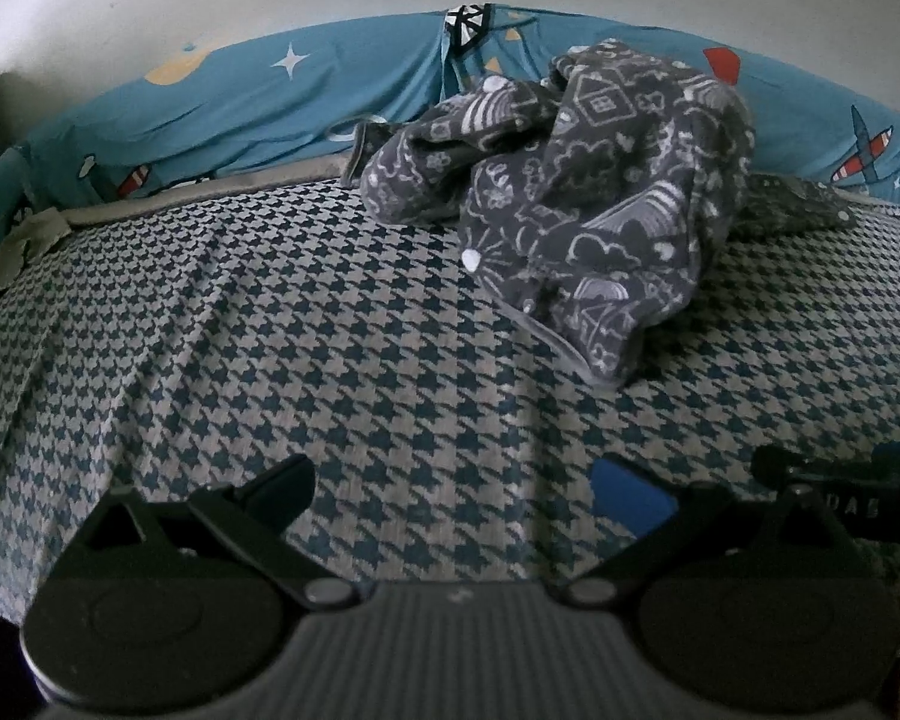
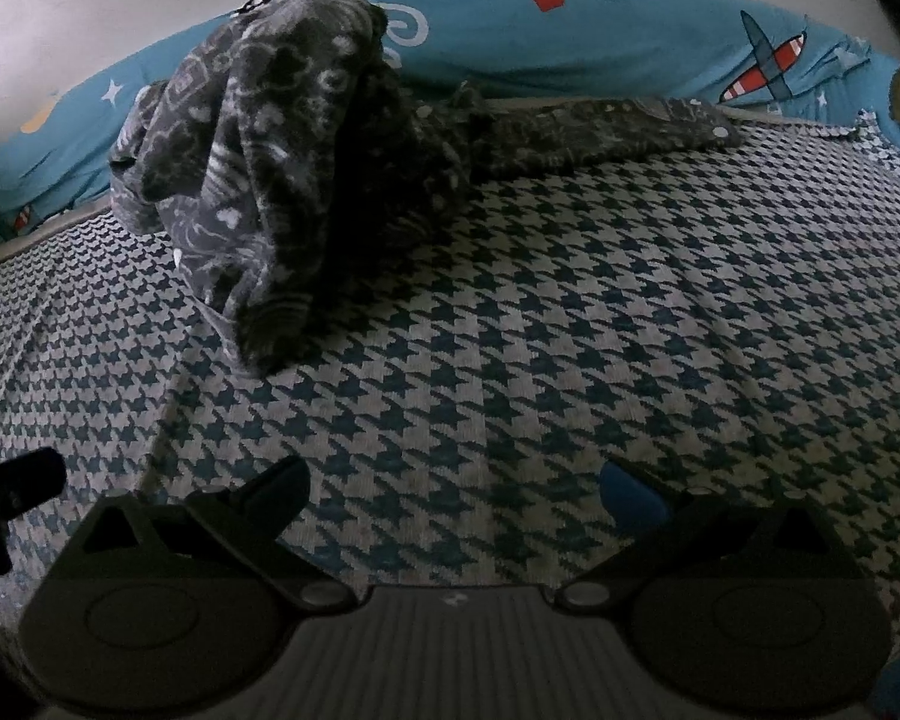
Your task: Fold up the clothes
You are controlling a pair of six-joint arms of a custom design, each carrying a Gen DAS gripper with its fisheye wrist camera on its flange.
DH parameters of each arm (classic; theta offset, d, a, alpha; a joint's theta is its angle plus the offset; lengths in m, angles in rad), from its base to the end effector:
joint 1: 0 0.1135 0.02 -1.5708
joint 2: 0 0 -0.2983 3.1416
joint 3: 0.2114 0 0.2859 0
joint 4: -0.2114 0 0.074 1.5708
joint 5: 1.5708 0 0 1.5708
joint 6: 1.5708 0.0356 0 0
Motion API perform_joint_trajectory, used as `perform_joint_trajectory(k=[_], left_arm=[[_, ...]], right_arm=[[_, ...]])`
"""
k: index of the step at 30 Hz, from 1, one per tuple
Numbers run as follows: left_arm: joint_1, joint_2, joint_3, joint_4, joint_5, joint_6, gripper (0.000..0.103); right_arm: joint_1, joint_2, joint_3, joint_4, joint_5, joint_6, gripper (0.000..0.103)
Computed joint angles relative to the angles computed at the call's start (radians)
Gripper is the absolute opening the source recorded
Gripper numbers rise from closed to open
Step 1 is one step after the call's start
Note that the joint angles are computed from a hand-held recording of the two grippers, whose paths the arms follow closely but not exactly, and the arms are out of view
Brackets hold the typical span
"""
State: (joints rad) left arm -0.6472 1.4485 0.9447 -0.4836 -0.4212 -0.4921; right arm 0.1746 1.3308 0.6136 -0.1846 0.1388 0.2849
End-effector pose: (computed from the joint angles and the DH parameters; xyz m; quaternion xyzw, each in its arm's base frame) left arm 0.2609 -0.1789 0.2383 0.0126 0.9384 0.0169 0.3448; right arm 0.2638 0.0415 0.1790 0.0747 0.9396 0.0108 0.3338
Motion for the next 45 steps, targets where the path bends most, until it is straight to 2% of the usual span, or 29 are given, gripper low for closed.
perform_joint_trajectory(k=[12,45], left_arm=[[0.002,0.000,-0.013,0.014,0.018,-0.006,0.103],[-0.043,-0.008,-0.001,-0.011,-0.028,-0.039,0.103]], right_arm=[[-0.005,0.009,0.003,-0.008,0.002,0.004,0.103],[-0.027,-0.018,-0.009,-0.013,-0.005,-0.001,0.103]])
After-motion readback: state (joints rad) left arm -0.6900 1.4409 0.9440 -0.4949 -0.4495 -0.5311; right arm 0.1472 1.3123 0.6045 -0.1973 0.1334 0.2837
